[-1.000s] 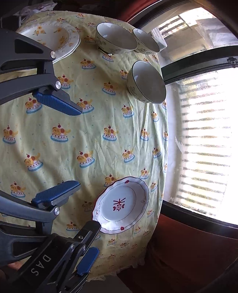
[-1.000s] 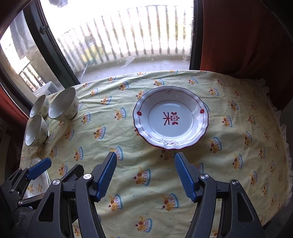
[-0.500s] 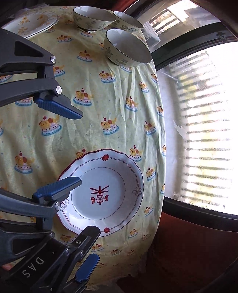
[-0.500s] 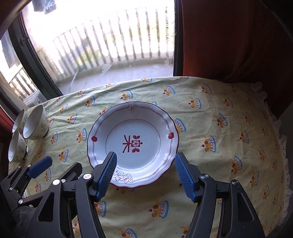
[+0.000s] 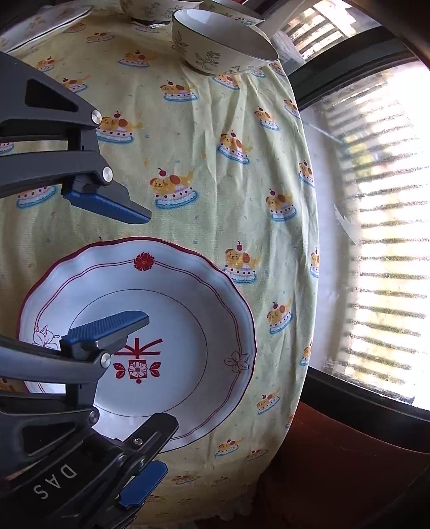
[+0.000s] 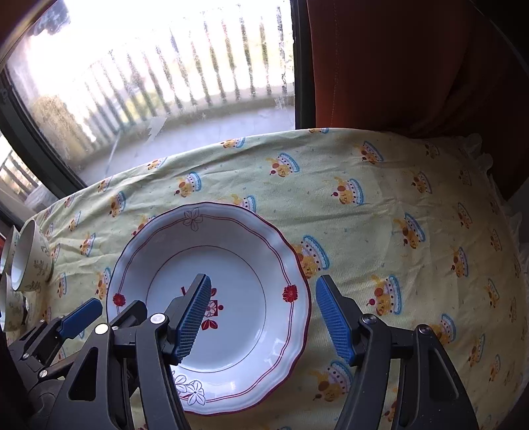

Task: Organize plates and bowls
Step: 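Move both tools toward the small red-rimmed plate with red character, then close both tools on the rim of the red-rimmed plate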

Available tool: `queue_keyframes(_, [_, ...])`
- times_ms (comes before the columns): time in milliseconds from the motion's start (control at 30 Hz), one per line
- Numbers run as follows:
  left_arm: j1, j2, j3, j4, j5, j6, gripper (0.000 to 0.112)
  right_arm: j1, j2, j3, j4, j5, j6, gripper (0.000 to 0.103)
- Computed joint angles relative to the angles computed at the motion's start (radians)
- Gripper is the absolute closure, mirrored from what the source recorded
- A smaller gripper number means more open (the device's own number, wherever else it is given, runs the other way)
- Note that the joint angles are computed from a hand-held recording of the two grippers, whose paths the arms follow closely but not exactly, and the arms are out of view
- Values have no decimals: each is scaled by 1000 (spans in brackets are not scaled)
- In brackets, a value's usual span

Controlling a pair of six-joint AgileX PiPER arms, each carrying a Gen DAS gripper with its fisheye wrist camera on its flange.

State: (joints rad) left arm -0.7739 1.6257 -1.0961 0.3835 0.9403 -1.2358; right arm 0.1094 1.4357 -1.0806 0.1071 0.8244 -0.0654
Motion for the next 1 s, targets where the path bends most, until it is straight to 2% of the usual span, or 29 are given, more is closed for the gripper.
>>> queue_keyframes(167, [25, 38, 0, -18, -41, 26, 62, -6, 65, -15, 7, -22, -16, 34])
queue_keyframes(267, [20, 48, -7, 11, -38, 11, 63, -19, 95, -21, 31, -32, -27, 36])
queue_keyframes(367, [42, 37, 4, -19, -69, 9, 64, -28, 117, -27, 55, -36, -33, 46])
queue_keyframes(400, [49, 36, 4, -29, -71, 10, 64, -13, 122, -29, 14, -35, -4, 49])
queue_keyframes(500, [45, 42, -3, -12, -65, 13, 64, 43, 107, -4, -98, -58, 62, 50])
queue_keyframes(800, [20, -6, 41, -23, -20, 29, 63, 23, 74, 4, -28, 15, 35, 50])
queue_keyframes(1000, [-4, -135, 164, -74, 15, 28, 63, 72, -18, 70, -2, 72, 42, 50])
